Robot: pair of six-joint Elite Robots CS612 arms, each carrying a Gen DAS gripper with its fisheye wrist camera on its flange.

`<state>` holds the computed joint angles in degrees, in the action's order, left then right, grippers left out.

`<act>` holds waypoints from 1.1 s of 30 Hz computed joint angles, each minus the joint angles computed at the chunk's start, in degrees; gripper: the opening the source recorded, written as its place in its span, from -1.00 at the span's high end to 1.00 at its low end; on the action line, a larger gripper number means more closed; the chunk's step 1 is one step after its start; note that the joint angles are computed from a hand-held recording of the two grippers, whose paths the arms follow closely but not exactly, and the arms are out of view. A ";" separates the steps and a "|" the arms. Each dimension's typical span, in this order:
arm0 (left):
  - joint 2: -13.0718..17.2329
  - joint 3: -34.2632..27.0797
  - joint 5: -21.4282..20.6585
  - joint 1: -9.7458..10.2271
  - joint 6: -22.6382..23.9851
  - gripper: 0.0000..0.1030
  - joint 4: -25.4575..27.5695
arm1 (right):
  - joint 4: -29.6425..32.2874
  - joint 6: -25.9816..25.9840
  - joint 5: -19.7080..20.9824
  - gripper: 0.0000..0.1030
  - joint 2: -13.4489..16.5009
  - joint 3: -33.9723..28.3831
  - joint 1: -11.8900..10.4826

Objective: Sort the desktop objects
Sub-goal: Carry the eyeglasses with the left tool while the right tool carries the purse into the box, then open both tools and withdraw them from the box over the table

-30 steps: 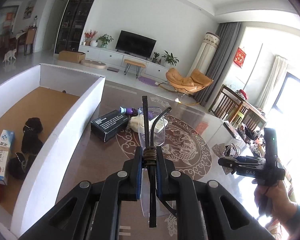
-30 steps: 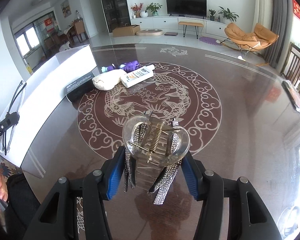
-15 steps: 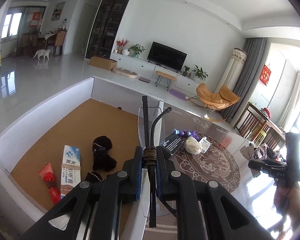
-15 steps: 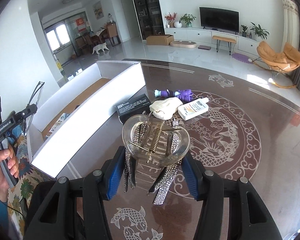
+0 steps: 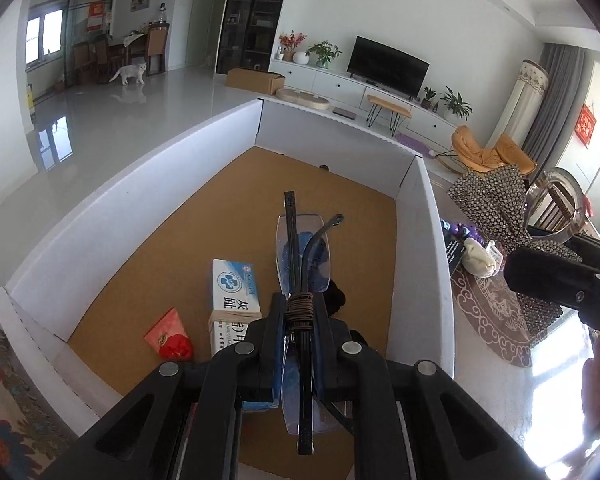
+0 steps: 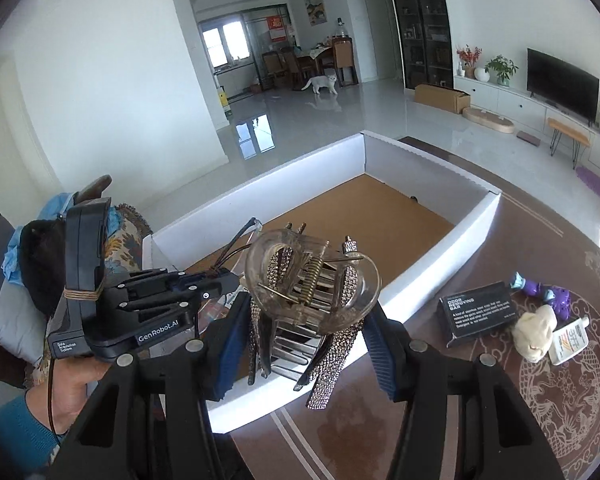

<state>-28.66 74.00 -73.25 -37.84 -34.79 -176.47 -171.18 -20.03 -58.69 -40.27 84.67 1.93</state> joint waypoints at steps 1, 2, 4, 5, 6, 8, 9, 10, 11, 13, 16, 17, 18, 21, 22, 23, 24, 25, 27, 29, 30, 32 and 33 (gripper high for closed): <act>-0.03 0.07 0.35 0.20 -0.41 0.78 1.02 | 1.12 -0.43 -0.62 -0.07 1.02 -1.66 0.97; -0.12 0.23 0.78 0.34 -0.91 0.78 2.05 | 2.42 -1.02 -1.32 -0.07 1.96 -3.20 1.86; -0.46 0.69 2.00 0.57 -2.78 0.75 4.15 | 5.17 -2.33 -3.04 -0.07 3.70 -5.93 3.47; -0.66 0.91 2.65 0.67 -4.37 0.74 5.49 | 6.79 -3.05 -4.06 -0.08 4.54 -7.24 4.19; -0.86 1.05 2.61 0.87 -6.13 0.63 6.85 | 8.62 -3.76 -5.09 -0.09 5.37 -8.48 4.80; -1.17 1.82 2.28 1.15 -8.74 0.25 7.25 | 12.34 -4.98 -6.87 -0.25 6.55 -10.47 5.80; -1.18 2.37 2.85 1.04 -8.10 0.17 5.63 | 13.38 -5.31 -7.79 -0.57 6.99 -11.17 6.16; -1.32 2.59 4.16 0.84 -8.60 -0.15 6.40 | 12.87 -4.81 -8.68 -0.72 7.17 -11.21 6.36; -1.45 2.67 5.75 0.65 -9.82 -0.37 7.69 | 12.32 -4.37 -8.64 -0.76 7.26 -11.15 6.34; -1.48 3.37 7.76 0.20 -9.73 -0.81 5.64 | 10.41 -3.54 -9.12 -0.81 6.96 -10.23 6.07; -1.48 4.23 8.89 -0.36 -9.99 -0.81 2.36 | 5.97 -3.15 -8.33 -0.93 5.62 -7.12 4.74; -1.66 4.53 9.27 -0.73 -10.17 -0.81 1.56 | 3.27 -2.81 -8.36 -0.94 5.23 -5.86 4.17; -1.74 4.44 9.76 -1.10 -10.20 -0.81 1.05 | 0.34 -2.48 -8.18 -0.95 4.69 -4.28 3.44; -1.78 4.91 11.50 -2.71 -8.65 -0.81 -2.81 | -8.62 -1.55 -7.58 -1.00 2.72 1.31 0.80; -1.75 5.02 11.68 -3.27 -7.54 -0.81 -4.21 | -11.41 -1.50 -7.91 -1.00 2.39 3.10 -0.16; -1.75 5.13 11.67 -3.86 -6.23 -0.81 -5.77 | -14.07 -1.46 -8.77 -1.00 2.10 4.86 -1.22; -1.66 5.08 11.47 -4.46 -4.78 -0.82 -7.34 | -16.40 -1.31 -9.93 -1.00 2.04 6.54 -2.31; -1.53 4.89 10.96 -5.04 -3.25 -0.82 -8.78 | -17.94 -1.09 -11.23 -1.00 2.11 7.97 -3.37; -1.20 4.12 9.04 -6.17 -0.02 -0.82 -11.58 | -19.09 -0.35 -14.60 -1.00 2.36 10.50 -5.81; -0.51 2.39 5.90 -7.05 3.07 -0.82 -13.05 | -18.46 0.96 -19.05 -1.00 2.87 12.01 -7.96; -0.08 1.22 3.93 -7.46 4.41 -0.85 -12.86 | -17.77 1.98 -21.09 -1.00 3.01 12.66 -9.13; 1.03 -1.66 -0.56 -8.15 6.70 -0.86 -11.01 | -17.78 4.39 -23.72 -1.00 3.31 13.97 -11.27; 1.77 -3.37 -2.86 -8.45 7.59 -0.86 -9.58 | -18.16 5.75 -24.85 -1.00 3.51 14.60 -12.10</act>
